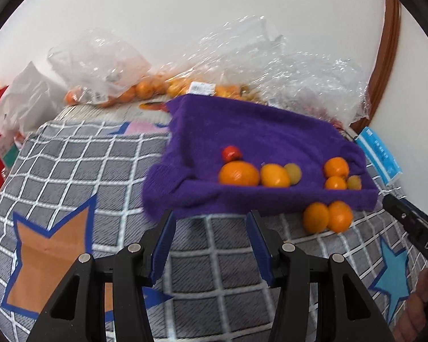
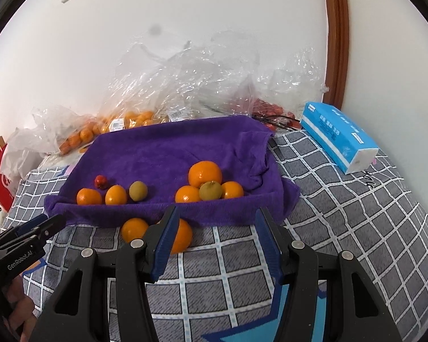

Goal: Organize fruits
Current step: 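Pull both tools back from the towel toward the remaining oranges on the bed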

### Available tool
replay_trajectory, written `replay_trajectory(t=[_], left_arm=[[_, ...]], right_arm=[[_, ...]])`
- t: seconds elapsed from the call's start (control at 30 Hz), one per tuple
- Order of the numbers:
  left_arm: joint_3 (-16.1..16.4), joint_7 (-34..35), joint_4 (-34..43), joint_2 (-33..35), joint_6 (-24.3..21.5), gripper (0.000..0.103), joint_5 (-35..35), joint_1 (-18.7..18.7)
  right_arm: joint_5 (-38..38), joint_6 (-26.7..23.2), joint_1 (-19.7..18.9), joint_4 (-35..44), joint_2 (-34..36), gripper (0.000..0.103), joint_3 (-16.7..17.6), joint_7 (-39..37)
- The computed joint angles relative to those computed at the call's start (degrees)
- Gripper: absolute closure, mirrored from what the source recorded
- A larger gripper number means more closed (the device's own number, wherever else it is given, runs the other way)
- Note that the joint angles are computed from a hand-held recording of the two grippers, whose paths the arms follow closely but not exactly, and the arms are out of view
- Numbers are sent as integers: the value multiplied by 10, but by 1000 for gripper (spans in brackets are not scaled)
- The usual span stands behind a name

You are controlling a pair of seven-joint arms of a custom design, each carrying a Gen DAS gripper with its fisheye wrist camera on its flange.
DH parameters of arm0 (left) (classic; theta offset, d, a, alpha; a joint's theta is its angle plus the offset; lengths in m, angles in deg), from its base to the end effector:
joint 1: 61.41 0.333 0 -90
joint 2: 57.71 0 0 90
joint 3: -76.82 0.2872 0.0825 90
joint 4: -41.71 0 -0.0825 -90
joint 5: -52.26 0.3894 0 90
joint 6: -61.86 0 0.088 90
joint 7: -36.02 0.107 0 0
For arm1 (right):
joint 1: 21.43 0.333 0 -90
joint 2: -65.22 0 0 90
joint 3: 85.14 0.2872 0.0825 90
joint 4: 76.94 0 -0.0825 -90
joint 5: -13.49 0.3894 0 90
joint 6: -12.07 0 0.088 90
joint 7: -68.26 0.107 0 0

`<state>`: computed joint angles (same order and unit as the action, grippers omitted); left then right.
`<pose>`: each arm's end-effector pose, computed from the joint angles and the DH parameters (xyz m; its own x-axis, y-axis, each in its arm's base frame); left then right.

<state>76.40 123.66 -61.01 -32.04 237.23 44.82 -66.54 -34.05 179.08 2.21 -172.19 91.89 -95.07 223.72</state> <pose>0.6909 -0.0562 0.3697 0.0132 -0.9908 0.1344 -0.6866 -0.1067 -0.7192 0.6679 0.2274 0.3871 -0.0764 -0.9947 -0.0689 -0.6203 0.1015 -0.7778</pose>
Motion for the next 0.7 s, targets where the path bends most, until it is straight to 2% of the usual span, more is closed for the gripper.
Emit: replay_trajectory(t=[0.1,0.17,0.23,0.27,0.33,0.7], left_arm=[[-16,9,-8,-1,-7,54,-13,18],[-14,8,-4,5,-7,54,-15,18],[26,-28,0,14,-14,54,2,-14],[24,-32,5,16,-23,54,0,-9],[-13,-17,5,17,-18,54,-22,25],[-33,-4,2,17,-12,52,-49,44]], right_arm=[[3,1,0,-3,1,48,4,-5],[11,-2,-1,-1,4,48,9,-11],[22,-3,-5,-1,7,48,15,-23],[28,-4,-6,1,10,48,18,-31],[31,-4,-2,2,13,48,16,-35],[111,-15,-18,31,49,54,44,-122]])
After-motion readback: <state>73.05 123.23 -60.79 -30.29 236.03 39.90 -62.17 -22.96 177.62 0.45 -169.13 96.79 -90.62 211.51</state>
